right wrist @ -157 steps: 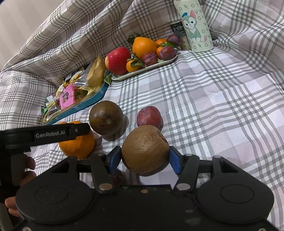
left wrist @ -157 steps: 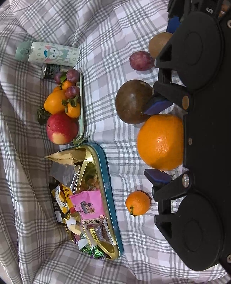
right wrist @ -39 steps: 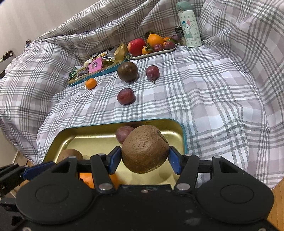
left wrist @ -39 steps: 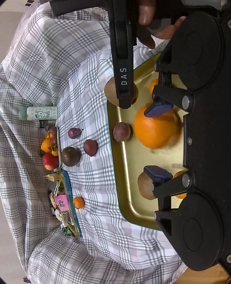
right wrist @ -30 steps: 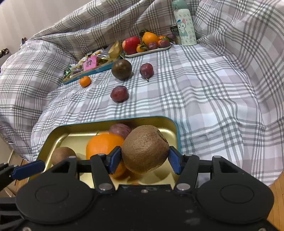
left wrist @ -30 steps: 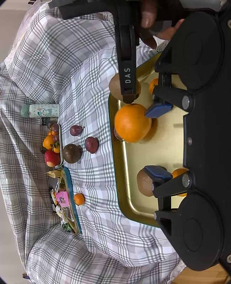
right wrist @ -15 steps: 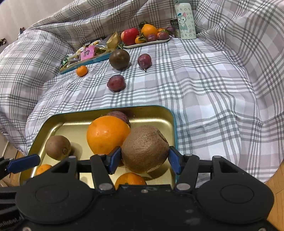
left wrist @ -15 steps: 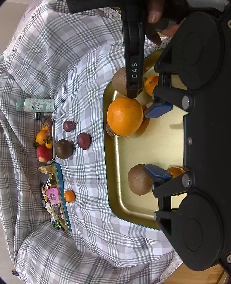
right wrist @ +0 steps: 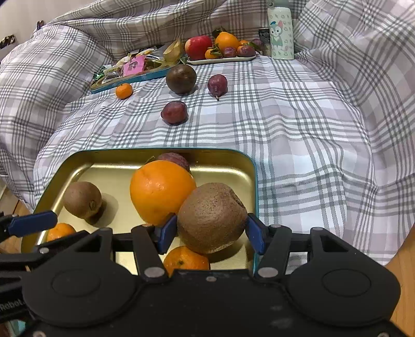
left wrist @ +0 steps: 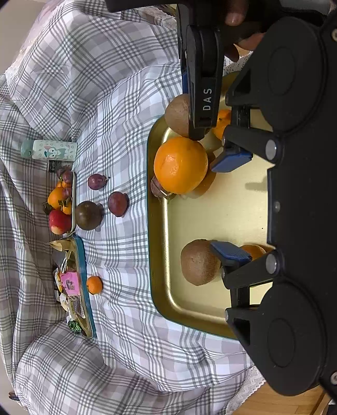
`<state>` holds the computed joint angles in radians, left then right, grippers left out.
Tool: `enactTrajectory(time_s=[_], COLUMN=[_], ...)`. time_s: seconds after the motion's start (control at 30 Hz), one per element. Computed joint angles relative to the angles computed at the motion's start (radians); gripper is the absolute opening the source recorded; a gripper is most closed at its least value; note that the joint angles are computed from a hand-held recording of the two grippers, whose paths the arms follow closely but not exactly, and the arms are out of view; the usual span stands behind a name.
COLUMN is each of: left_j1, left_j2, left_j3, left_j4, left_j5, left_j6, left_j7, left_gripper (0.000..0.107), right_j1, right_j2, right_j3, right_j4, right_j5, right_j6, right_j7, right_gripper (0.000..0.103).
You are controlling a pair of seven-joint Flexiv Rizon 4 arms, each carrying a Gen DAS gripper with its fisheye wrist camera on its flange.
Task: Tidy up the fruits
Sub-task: 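Lower the orange into the tray and open the left tool while the right tool releases the kiwi, then withdraw both open tools from the tray toward the remaining fruits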
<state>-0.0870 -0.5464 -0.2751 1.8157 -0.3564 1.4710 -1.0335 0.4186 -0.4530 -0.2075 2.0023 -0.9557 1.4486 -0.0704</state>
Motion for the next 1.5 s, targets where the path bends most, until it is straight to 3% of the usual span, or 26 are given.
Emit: enactTrajectory(time_s=[0.13,0.27,0.53,0.9,1.1,1.5], left_j1=[0.003,0.009,0.006,-0.033,-0.060,-0.056], left_j2=[0.000,0.001,0.004,0.007,0.005,0.005], left_j3=[-0.004,-0.010,-0.010,0.050,0.095,0.106], left_j4=[0.000,0.001,0.004,-0.024,-0.049,-0.087], left_j5=[-0.004,-0.010,-0.012,-0.001,0.022,0.025], left_j6=[-0.003,-0.008,-0.003,-0.056,-0.102,-0.161], left_j7=[-0.003,-0.001,0.000,-0.054,-0.098,-0.122], left_gripper=[0.063,0.063,0.063,0.062,0.062,0.058], right_j1=[0.012,0.034,-0.036,-0.150,-0.141,-0.117], right_j2=[0.007,0.030,0.065,0.053,0.049,0.047], right_j3=[-0.029,-0.108,-0.081,0.085,0.086,0.049], right_j4=[0.011,0.021,0.012,-0.006,-0.005,-0.007], right_j5=[-0.043,-0.212,-0.386,-0.321,-0.274,-0.259], right_j6=[0.024,0.081,0.095,0.043,0.048,0.093], right_j7=[0.037,0.174,0.335,0.234,0.184,0.174], right_gripper=[0.061,0.059,0.059,0.059,0.058,0.055])
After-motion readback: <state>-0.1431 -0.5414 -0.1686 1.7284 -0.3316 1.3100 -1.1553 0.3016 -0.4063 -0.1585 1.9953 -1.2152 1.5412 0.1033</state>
